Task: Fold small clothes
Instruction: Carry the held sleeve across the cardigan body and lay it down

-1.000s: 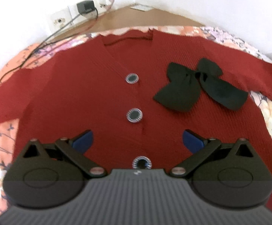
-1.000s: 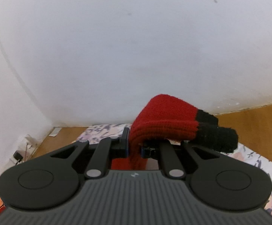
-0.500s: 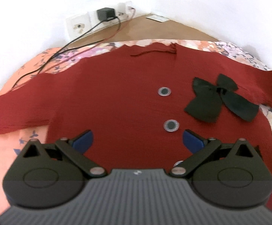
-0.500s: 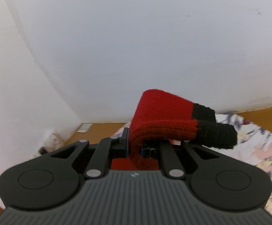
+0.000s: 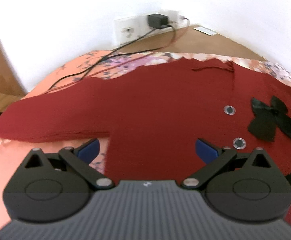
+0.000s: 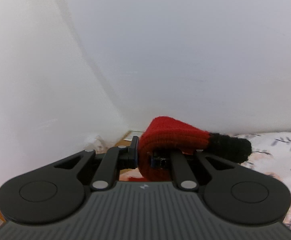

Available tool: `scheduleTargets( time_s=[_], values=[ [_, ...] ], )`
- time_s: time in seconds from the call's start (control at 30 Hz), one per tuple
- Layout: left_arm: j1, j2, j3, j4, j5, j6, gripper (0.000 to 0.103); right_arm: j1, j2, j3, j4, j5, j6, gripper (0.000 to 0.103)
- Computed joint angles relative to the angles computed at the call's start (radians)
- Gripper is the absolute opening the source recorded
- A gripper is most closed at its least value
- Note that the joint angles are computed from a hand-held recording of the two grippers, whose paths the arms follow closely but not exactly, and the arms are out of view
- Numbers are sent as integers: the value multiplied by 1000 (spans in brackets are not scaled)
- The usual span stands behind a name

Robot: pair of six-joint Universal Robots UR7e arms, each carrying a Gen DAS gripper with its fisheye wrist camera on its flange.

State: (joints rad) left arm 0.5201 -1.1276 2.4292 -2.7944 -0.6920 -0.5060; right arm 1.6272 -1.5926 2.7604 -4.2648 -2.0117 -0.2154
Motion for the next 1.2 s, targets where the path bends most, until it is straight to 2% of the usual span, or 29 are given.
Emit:
scheduleTargets(
  time_s=[0.13, 0.3, 0.43, 0.57, 0.73, 0.83, 0.93, 1.0, 1.13, 1.2],
  values=[
    [20, -40, 16, -10, 16, 30, 103, 112, 146, -53, -66, -71, -2, 11],
    [35, -98, 45, -32, 39, 64, 103, 214, 267, -124, -69, -133, -12, 11],
    [48, -138, 60, -24, 53, 41, 103, 251, 362, -154, -88, -173, -43, 11],
    [60, -176, 78, -21, 60, 38, 103, 265, 481, -176, -127, -189, -36, 11],
    [71, -203, 90, -21, 70, 46, 103, 258, 613, -242, -91, -207, -29, 11],
    [81, -228, 94, -13, 53, 44, 103, 230, 660, -267, -46, -191, -17, 11],
    [89, -237, 97, -15, 49, 53, 103, 194, 712, -328, 50, -165, 11, 11],
    [95, -235, 97, -17, 49, 62, 103, 167, 721, -326, 88, -144, 31, 11],
    [113, -228, 91, -15, 31, 77, 103, 106, 782, -364, 112, -76, 36, 13],
    [121, -226, 88, -8, 19, 80, 103, 92, 791, -379, 143, -75, 38, 13]
  ],
)
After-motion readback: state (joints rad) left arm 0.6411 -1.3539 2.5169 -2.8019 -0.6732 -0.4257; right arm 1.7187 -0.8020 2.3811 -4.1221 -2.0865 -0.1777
